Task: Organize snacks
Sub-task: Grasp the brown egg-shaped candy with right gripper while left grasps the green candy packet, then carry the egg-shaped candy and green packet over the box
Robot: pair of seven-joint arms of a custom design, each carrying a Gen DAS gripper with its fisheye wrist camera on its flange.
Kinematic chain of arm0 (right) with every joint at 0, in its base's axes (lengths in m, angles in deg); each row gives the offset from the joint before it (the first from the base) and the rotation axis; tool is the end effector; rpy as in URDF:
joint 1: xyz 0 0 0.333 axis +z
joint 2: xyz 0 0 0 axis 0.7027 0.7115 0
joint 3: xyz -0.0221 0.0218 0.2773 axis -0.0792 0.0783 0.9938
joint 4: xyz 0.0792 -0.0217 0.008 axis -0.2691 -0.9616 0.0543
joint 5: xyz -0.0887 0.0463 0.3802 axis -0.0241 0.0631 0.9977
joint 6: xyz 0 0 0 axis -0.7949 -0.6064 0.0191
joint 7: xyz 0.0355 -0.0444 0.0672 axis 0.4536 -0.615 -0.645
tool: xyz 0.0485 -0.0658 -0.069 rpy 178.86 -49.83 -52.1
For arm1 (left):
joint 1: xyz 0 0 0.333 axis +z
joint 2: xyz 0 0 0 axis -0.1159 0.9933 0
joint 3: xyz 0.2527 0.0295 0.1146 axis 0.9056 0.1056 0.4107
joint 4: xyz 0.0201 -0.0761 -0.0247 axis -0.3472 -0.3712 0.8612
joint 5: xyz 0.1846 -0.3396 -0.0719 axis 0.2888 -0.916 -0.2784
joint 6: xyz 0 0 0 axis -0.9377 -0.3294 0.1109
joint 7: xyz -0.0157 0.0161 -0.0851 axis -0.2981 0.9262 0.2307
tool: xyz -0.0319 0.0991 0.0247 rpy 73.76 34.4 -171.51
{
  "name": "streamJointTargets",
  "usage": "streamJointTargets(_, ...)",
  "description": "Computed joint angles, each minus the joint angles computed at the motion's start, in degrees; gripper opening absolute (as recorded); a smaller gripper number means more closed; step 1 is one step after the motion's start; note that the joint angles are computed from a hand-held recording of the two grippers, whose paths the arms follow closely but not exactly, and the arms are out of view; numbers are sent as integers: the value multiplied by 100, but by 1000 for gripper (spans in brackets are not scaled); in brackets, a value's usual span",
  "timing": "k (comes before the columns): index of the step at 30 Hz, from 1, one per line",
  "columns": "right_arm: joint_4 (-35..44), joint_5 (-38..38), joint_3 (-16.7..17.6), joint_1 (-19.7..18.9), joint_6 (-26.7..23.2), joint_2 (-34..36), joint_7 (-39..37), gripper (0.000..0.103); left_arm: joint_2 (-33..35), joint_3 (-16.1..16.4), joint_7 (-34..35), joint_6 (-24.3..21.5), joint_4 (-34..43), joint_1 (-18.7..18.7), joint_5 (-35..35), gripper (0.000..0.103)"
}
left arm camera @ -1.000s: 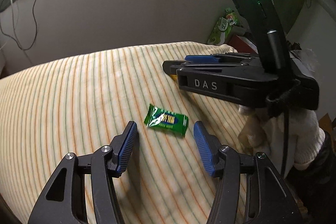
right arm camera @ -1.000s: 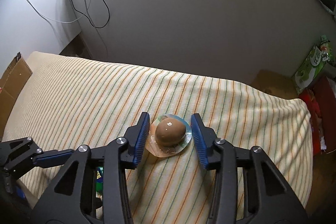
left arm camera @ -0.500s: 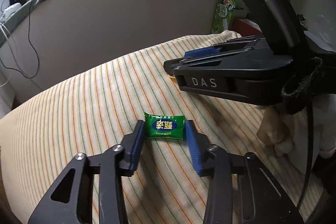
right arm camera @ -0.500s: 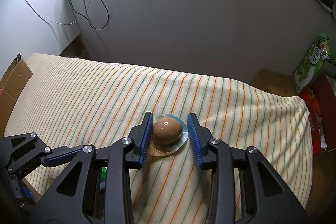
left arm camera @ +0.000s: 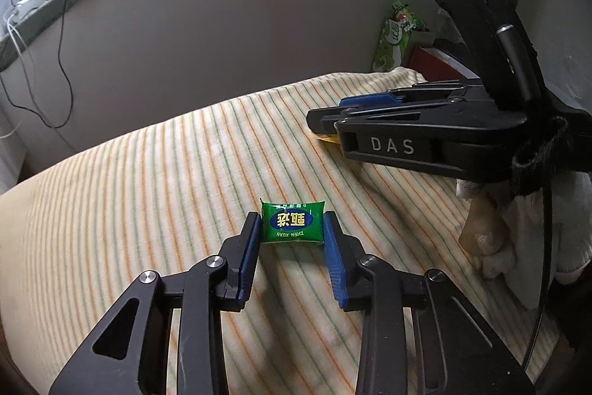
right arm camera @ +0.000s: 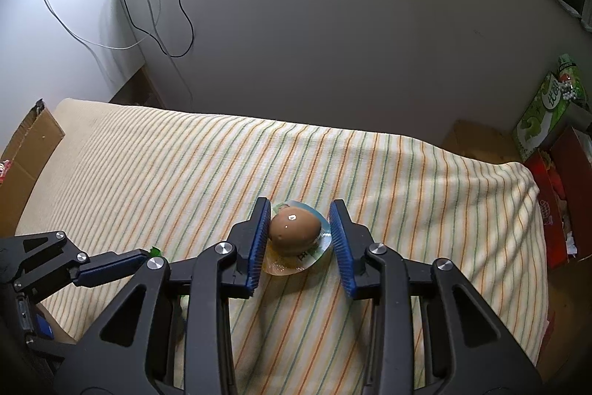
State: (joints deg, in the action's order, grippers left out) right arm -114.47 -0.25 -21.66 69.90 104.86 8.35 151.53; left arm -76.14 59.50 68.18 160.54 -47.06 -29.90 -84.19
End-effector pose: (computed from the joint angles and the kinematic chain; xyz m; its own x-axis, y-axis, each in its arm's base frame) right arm 0.4924 0.3343 0.4401 0.0045 -0.9970 -0.0777 -0.7722 0.0459 -0.6337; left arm 0.4484 -0.2820 0.4450 -0.6324 -0.7721 0.0626 -0.6081 0.4447 -0.6576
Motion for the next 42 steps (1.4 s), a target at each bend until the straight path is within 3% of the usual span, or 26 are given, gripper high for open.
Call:
streamJointTargets(12,-233,-258,264,94,0,-392,361,34,-848,326,52,147,-698,-156,-202,32)
streamJointTargets(22,135,-376,458,355,-244,-273,473,34,-1555,721,-43,336,-1247,-287,-134,32)
streamJointTargets(35,1841,-422,289,1097,-626,833,-11,34,-2706,1260,-362,424,-2008,-93,258,32)
streamJointTargets(42,3311,-215,54,1668,-840,1851,-559,34,-3162,1554,-436,405,-2265,313,516,32)
